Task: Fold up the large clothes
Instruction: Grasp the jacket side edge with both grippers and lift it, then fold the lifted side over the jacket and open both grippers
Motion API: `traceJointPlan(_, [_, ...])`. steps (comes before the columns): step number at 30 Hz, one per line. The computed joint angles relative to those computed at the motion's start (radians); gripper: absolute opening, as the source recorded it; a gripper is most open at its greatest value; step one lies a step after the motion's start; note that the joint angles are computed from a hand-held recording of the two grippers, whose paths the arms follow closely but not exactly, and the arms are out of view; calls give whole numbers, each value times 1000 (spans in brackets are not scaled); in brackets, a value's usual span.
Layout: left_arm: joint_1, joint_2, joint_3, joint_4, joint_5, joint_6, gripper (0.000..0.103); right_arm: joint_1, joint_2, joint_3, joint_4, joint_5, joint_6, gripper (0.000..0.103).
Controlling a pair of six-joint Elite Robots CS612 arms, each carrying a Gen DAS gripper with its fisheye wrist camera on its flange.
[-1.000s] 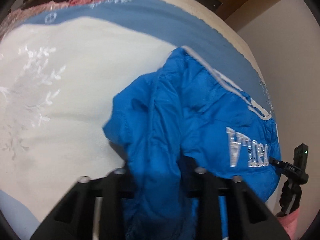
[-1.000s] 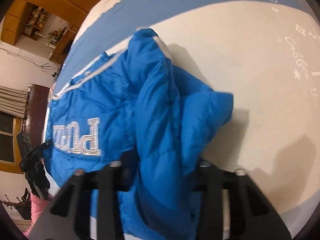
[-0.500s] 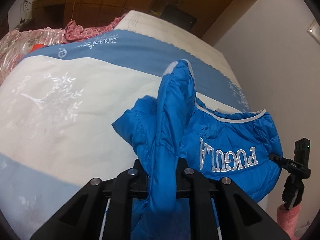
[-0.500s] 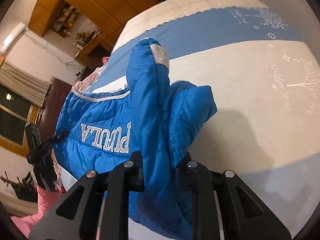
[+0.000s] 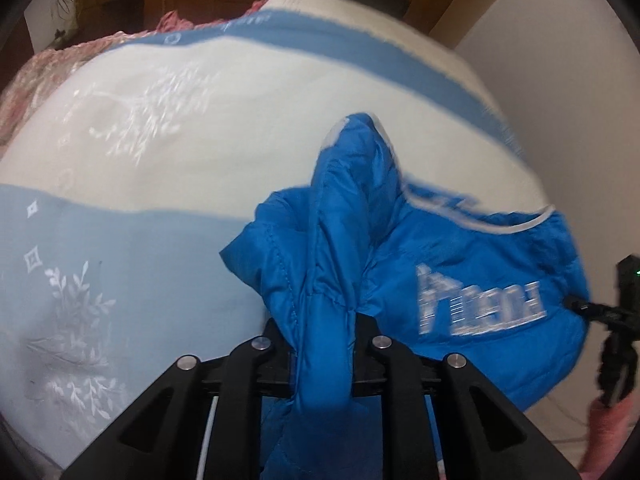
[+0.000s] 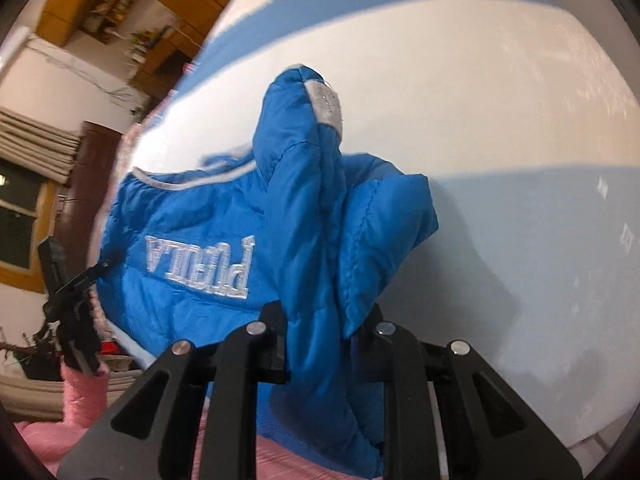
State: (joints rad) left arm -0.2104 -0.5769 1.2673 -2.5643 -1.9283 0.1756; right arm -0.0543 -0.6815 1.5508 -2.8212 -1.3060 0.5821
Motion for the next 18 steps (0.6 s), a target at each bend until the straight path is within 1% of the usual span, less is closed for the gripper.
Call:
traceJointPlan(1, [-4,3,5,-5,25,-1,20,-1,14,-13,18,-15,8,19])
traceJointPlan(4, [-11,27,-4,-13,59,10,27,-3,50,-43,38,-32,31,23])
traceJointPlan(6, [-11,42,-19,3,59,0,31,-2,67,-56,40,-42,45,26])
traceJointPlan(9, [-22,55,-16,-32,95,25,37,-1,88,-77,34,-56,58,28])
traceJointPlan(13, [-31,60,1,-83,127,34,39,6,99,-102,46,-95,54,30])
traceJointPlan(15, [-33,56,10,-93,130,29,39,10,99,-108,51,-108,57,31])
traceJointPlan(17, [-30,54,7,-87,125,25,39,6,95,-104,49,-103,67,33])
traceJointPlan(18, [-28,51,6,-78,120,21,39,12,87,-101,59,-114,66,36])
